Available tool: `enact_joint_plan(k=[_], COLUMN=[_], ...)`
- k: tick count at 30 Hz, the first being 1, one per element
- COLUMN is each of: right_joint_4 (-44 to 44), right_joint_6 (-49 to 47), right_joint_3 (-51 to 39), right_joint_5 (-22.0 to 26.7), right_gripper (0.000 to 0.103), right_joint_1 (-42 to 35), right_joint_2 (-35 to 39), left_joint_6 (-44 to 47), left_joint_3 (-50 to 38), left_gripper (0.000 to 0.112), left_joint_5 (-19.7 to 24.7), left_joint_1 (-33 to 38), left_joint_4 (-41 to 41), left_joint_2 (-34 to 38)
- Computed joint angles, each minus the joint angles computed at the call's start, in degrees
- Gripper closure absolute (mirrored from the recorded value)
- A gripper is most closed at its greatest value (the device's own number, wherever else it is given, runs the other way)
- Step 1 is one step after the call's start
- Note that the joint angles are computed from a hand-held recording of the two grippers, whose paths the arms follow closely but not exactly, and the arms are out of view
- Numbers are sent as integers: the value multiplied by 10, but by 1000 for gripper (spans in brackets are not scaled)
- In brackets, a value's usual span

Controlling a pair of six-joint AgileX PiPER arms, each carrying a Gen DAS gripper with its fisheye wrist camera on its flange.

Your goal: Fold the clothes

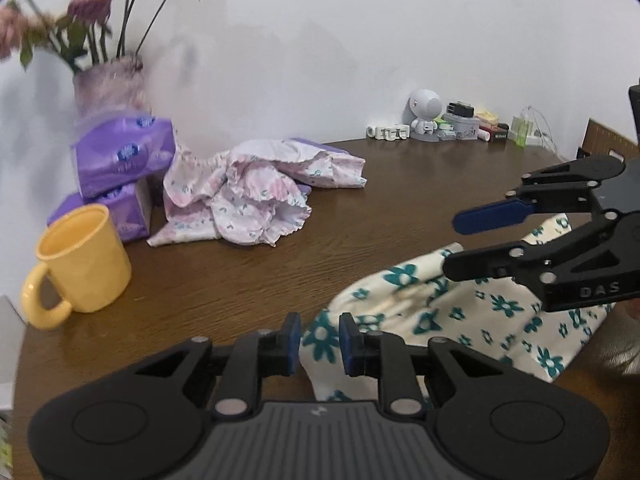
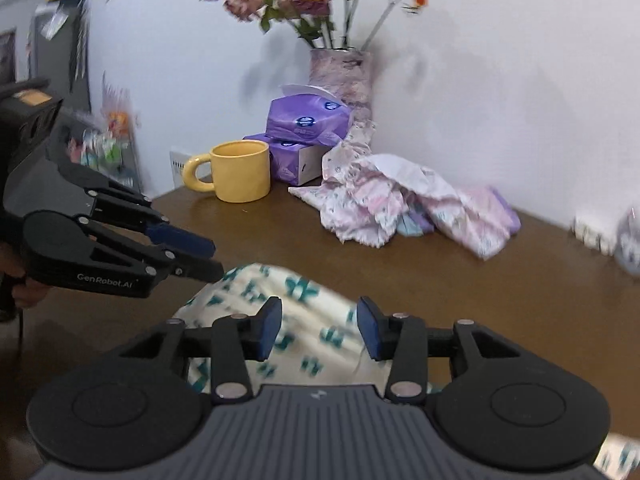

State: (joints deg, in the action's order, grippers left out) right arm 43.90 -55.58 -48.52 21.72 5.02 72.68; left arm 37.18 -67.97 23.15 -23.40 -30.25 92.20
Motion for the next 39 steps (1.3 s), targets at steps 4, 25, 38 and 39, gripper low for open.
enact_joint_plan(k=[4,25,38,39], right_joint_4=[-46,13,78,94], right_joint_6=[73,35,-40,-54], right_joint_3=[-63,-42,-11,-5], right_joint_5=[3,55,35,32], right_gripper=[61,97,97,97], right_joint_1=[11,-9,-14,-16], right_joint_2=[68,123,112,110], left_joint_6=[101,217,197,212], left_joint_3=[-36,-62,-17,-12], left_gripper=[101,103,112,111], left_joint_5=[50,100,10,10], left_joint_1=[41,74,17,22], left_joint_4=[-120,-247,-173,-194], left_joint_2=[40,82,72,64])
